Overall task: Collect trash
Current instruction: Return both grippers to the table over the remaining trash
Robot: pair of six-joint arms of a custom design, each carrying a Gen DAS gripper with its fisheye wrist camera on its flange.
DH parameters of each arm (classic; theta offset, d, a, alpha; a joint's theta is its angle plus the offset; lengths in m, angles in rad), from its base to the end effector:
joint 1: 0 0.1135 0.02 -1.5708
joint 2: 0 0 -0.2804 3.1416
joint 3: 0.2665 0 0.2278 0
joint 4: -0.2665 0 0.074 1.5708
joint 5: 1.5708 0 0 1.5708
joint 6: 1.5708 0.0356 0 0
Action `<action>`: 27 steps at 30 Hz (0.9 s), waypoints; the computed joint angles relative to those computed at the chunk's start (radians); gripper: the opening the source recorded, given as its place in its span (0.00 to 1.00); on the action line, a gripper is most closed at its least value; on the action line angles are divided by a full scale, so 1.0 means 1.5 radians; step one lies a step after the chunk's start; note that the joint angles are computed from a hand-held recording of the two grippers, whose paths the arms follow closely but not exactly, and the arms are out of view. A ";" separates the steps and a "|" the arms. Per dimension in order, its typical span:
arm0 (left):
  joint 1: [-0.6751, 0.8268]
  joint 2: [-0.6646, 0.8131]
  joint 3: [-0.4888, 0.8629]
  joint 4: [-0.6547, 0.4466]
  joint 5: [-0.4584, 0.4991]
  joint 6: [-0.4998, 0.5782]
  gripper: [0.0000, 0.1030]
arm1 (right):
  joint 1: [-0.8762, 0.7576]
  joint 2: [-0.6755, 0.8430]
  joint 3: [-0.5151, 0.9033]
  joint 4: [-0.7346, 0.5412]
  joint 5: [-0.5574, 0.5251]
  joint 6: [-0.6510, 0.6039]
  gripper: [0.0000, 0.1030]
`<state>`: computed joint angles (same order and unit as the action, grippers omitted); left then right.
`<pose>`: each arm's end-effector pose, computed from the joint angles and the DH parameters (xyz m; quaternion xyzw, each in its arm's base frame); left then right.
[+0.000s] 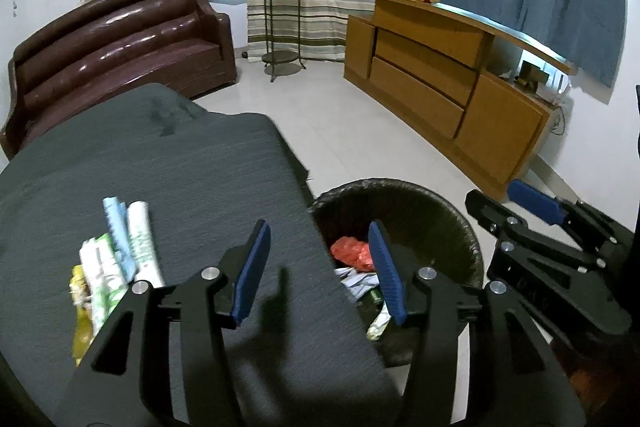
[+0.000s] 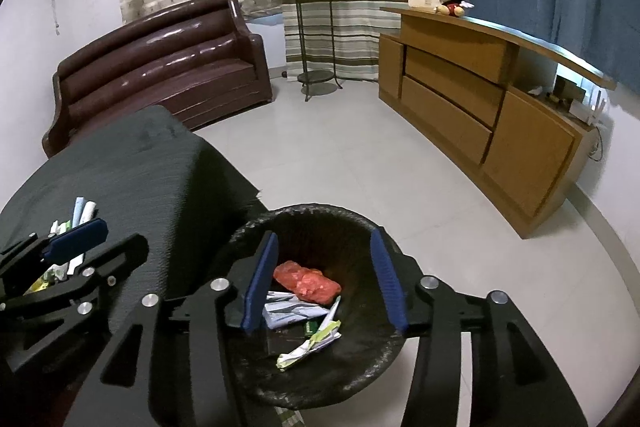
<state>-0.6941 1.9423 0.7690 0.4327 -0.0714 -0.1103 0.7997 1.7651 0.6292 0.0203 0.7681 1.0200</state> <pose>0.2653 -0.2175 0.1215 0.2494 0.8799 -0.1277 0.3836 0.2024 0.1728 0.1251 0.1833 0.8885 -0.0589 0.4166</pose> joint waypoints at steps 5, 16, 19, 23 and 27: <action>0.034 -0.039 -0.050 0.014 -0.004 0.007 0.49 | 0.019 0.013 0.025 -0.011 -0.001 -0.004 0.51; 0.152 -0.140 -0.157 0.026 0.015 0.022 0.56 | 0.063 0.048 0.095 -0.035 0.001 -0.029 0.54; 0.190 -0.159 -0.187 0.036 0.023 0.031 0.57 | 0.076 0.065 0.125 -0.046 -0.001 -0.035 0.54; 0.228 -0.162 -0.209 0.046 0.031 0.037 0.57 | 0.090 0.087 0.158 -0.056 -0.006 -0.042 0.54; 0.265 -0.152 -0.219 0.050 0.048 0.044 0.57 | 0.097 0.102 0.184 -0.064 -0.009 -0.048 0.54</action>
